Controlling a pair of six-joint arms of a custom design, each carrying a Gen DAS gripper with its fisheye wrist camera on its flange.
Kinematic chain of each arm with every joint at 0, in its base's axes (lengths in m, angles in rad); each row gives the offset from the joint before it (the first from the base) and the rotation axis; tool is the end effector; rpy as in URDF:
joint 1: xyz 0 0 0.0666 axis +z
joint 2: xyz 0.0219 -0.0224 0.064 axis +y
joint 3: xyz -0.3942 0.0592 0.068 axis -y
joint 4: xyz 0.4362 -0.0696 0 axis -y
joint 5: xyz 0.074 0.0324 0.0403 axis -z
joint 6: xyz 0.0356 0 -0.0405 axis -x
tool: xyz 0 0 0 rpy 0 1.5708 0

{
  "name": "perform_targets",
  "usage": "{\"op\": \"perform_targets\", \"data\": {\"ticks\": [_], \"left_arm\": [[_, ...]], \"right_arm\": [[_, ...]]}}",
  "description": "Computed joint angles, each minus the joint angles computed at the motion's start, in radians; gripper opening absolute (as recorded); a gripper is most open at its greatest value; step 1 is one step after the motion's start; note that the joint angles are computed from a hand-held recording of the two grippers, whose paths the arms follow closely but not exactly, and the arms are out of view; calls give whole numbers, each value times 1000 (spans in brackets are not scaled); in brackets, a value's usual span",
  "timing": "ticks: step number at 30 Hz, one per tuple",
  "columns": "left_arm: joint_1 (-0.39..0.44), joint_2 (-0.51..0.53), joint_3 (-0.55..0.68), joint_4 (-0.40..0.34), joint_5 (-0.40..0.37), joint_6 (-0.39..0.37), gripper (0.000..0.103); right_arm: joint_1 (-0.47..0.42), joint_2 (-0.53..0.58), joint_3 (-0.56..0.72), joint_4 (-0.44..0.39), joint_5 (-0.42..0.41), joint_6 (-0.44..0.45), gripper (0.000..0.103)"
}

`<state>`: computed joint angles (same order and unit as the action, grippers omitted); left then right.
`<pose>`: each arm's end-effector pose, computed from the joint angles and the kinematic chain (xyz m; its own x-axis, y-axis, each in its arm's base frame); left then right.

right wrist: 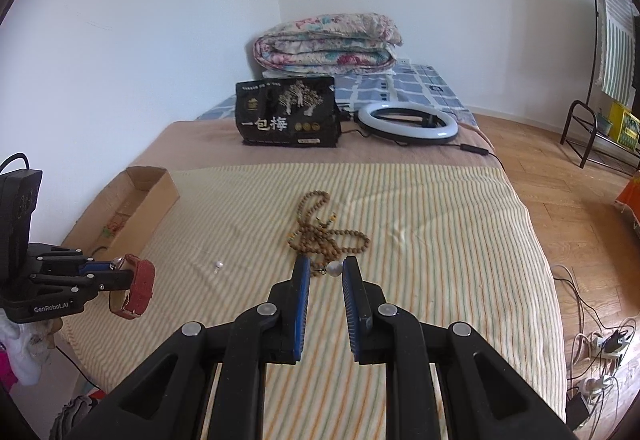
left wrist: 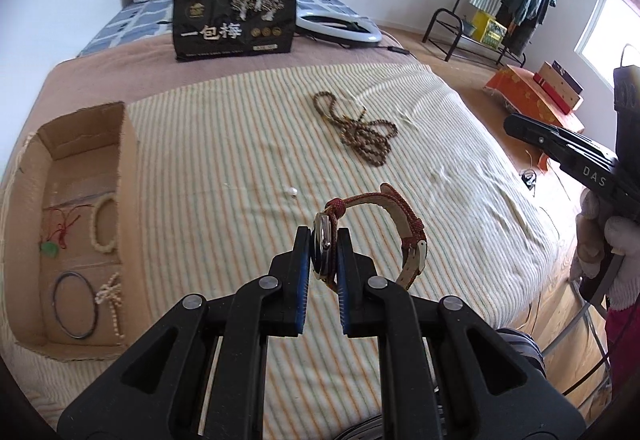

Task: Organize jewelry
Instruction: 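Carry watch with left tool while right tool carries pearl stud to box, then open left tool to drop watch in box while right tool releases stud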

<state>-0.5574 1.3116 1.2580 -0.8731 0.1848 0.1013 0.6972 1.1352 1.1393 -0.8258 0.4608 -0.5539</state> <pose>0.4100 -0.2637 0.4184 -0.7372 0.3424 -0.5825 0.5418 0.8146 -0.2069 0.3365 0.2607 0.4408 -0.6579 0.0636 -0.7504 0.0036 0.9967 0.0813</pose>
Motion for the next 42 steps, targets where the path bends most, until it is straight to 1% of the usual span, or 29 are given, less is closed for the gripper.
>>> {"op": "perform_targets", "data": {"ticks": [9, 17, 25, 31, 42], "left_arm": [[104, -59, -20, 2, -10, -11, 10], [228, -97, -33, -3, -15, -20, 10], [323, -94, -25, 3, -21, -44, 10], [378, -78, -20, 15, -18, -63, 10], [435, -45, -25, 30, -12, -73, 10]], "right_arm": [[60, 68, 97, 17, 23, 38, 15], [93, 165, 202, 55, 8, 90, 15], [101, 275, 309, 95, -49, 130, 15], [102, 369, 397, 106, -91, 153, 15], [93, 524, 546, 95, -189, 153, 15]]}}
